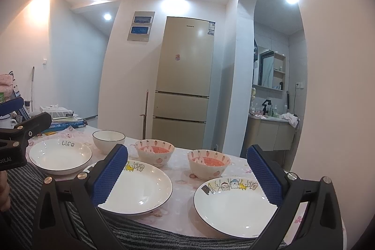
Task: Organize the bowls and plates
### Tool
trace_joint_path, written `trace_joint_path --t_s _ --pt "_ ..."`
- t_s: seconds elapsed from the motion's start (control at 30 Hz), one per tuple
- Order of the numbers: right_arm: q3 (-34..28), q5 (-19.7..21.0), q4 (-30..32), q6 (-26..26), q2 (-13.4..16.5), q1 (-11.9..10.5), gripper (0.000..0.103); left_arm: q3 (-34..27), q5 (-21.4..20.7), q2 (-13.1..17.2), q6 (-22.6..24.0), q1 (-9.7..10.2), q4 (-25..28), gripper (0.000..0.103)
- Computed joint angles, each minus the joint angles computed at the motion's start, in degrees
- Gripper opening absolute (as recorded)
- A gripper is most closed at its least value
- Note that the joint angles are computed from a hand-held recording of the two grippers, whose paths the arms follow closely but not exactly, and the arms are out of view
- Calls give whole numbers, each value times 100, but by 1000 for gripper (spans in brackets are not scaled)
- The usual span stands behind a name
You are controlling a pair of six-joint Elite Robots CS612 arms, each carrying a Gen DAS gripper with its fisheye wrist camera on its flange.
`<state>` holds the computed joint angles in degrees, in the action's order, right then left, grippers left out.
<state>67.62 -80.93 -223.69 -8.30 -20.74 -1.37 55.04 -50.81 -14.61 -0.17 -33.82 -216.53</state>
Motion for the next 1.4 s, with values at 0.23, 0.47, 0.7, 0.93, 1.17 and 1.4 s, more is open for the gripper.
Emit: trace_joint_path --t_s 0.23,0.47,0.7,0.93,1.17,1.4 --pt "-7 -6 -48 -12 9 -2 103 -27 -17 12 -15 13 45 103" --pt "-38 -22 -242 54 52 -15 103 -23 -4 13 -8 3 100 103" --pt "-95 14 -324 139 104 -37 103 -43 11 21 27 -8 100 103" --pt "-112 -27 -216 81 106 -19 103 -130 53 96 296 -35 -205 103" --pt "-155 -77 -93 21 127 7 103 -162 62 128 453 -46 -405 103" --pt "-163 -49 -208 94 144 3 103 -206 157 140 440 -56 -280 103"
